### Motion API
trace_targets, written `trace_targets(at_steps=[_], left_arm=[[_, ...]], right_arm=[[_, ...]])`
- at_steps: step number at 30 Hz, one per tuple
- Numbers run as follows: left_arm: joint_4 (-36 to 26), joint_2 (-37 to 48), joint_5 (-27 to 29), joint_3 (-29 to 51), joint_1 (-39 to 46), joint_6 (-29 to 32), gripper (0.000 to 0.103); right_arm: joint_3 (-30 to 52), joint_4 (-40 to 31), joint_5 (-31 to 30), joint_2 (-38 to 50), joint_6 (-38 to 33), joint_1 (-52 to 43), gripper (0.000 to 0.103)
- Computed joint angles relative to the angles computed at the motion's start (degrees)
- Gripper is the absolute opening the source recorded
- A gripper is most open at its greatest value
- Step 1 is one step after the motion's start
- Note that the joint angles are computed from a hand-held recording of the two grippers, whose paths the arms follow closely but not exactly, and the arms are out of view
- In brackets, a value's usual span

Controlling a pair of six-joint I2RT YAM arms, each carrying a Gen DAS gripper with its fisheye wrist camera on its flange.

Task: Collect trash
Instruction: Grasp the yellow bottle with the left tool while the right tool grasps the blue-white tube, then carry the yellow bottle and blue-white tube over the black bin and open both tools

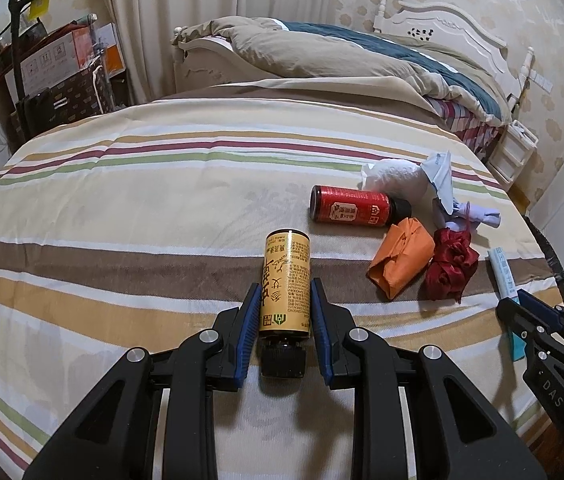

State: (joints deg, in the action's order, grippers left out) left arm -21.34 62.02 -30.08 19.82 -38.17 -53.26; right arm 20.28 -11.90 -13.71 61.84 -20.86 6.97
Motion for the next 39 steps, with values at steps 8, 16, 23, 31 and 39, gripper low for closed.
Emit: trace_targets(at_steps=[8,16,23,31,39], left_arm=[[-1.5,-1.9,-2.3,-0.5,-3.4,-3.7,0.027],[-3.5,-3.2,-4.2,0.0,-7.9,-7.5,0.027],[-6.6,-2.3,-6.7,2.6,-12.2,-10.8,0.027],[-6.8,3.0,-9.8,8.6,-17.8,-11.6,0.027],[0.3,13.7,-8.6,16.4,-19.4,-5.7,0.027]], right_arm=[[-0.6,-1.8,-3.5,-2.3,-1.7,-4.0,0.018],[0.1,-3.6,-7.6,-3.0,-4.1,-9.6,0.018],[0.8,-4.5,-10.3,-3.0,-5.8,-13.5,0.018],[4.0,-5.6,-14.6,-0.6,-9.2,-21.9,0.018],[8.7,-4.8,-18.1,5.7,-13.0,-31.5,0.018]])
